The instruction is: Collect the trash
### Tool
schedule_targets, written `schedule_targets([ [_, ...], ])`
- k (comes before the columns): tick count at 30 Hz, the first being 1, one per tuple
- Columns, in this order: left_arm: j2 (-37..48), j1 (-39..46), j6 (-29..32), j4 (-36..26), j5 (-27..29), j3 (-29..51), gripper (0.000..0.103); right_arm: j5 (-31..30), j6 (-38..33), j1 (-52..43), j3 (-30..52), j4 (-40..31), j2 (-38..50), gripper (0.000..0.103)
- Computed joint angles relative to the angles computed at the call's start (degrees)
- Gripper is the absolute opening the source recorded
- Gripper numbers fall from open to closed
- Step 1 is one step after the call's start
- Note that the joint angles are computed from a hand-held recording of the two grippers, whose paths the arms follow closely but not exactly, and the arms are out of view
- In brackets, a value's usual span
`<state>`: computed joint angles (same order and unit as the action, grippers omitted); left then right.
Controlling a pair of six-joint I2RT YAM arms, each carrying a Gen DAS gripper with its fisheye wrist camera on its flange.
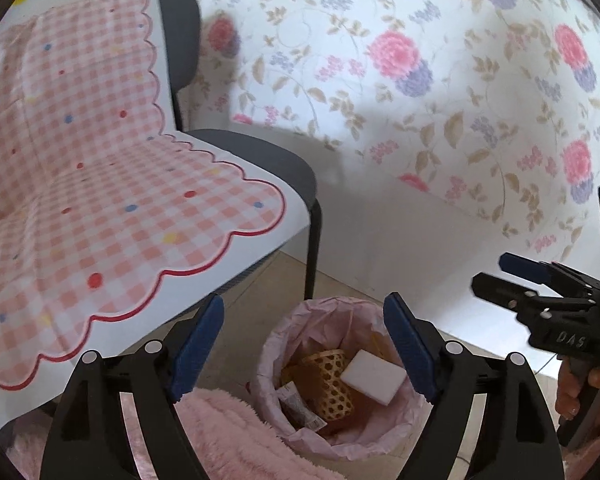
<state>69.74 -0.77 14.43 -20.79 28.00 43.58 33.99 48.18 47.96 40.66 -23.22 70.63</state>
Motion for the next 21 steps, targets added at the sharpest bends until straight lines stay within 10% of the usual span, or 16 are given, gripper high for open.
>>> schedule_targets([
  [21,-6.2,35.6,13.7,-25.0,3.5,13.2,0.092,2.9,-7.6,11.3,22.5,-4.5,10.8,0.097],
])
